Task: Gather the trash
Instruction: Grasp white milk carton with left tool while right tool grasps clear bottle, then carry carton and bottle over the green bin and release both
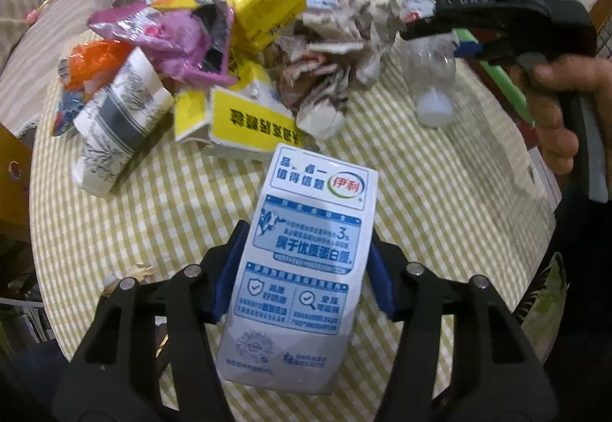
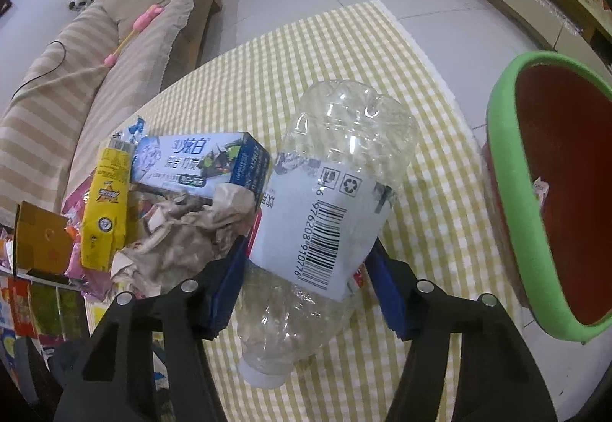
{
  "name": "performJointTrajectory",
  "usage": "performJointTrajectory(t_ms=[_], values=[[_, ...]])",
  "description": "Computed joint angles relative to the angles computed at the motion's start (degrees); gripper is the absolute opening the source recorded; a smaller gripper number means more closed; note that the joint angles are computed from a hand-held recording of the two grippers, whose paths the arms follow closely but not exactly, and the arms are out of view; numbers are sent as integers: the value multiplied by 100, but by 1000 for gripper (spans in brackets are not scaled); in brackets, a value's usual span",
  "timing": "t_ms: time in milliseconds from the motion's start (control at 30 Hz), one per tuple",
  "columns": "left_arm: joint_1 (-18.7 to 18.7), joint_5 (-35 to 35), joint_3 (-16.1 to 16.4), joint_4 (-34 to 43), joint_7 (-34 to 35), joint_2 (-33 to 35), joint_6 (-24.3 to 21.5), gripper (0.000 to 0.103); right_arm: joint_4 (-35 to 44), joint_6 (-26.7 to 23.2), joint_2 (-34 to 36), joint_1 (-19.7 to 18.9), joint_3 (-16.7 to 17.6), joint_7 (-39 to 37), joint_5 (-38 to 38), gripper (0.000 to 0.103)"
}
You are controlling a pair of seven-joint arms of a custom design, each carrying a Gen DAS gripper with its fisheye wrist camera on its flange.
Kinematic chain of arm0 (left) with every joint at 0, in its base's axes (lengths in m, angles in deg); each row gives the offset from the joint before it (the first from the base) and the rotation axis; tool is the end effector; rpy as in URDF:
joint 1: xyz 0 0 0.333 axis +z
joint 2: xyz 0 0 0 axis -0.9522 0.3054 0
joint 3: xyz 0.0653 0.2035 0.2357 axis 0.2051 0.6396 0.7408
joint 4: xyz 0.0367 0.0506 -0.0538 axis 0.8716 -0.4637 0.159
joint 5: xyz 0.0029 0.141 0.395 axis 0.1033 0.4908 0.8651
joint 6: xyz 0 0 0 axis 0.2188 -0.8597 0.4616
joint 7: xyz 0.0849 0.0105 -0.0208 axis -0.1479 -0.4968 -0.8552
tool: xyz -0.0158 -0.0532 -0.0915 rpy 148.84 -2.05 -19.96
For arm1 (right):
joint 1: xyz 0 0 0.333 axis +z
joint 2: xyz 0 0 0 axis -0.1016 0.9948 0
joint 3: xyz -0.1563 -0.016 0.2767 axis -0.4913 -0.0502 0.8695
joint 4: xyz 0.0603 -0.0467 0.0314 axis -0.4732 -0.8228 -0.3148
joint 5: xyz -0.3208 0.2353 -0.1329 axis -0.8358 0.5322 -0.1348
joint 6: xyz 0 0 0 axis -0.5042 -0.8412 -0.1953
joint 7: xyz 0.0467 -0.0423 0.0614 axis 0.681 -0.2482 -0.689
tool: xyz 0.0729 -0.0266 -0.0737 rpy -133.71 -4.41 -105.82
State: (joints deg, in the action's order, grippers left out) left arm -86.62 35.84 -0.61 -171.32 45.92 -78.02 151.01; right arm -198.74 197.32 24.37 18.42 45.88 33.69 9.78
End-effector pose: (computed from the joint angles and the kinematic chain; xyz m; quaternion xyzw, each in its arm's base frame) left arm 0.3531 -0.1822 0.4196 -0.6562 0.7227 -0.1984 0.0878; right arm 0.4994 0.2921 0.4715 -0.7263 0.6423 0.0068 0.2446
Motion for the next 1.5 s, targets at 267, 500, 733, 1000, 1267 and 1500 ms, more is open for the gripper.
performJointTrajectory(t_ms=[267, 500, 733, 1000, 1267, 1500], values=[[-22, -167, 56, -136, -256, -685, -138, 55, -209, 41, -538, 133, -34, -186, -4, 59], [-31, -244, -17, -114, -569, -1090, -78, 55, -478, 44, -1087, 273, -166, -392, -25, 59], [-14, -121, -174, 395, -684, -696, 117, 56, -776, 120, -1532, 249, -315, -380, -196, 59], [-57, 9, -258, 1284, -607, 367, 575, 56, -1018, 186, -1877, 13, -564, -297, -417, 59], [-226, -9, -226, 2408, -361, 1618, 947, 56, -1073, 250, -2020, -508, -749, -61, -865, 59], [-341, 117, -285, 3510, -267, 2669, 989, 56, -1105, 316, -2056, -878, -808, 95, -1265, 59]])
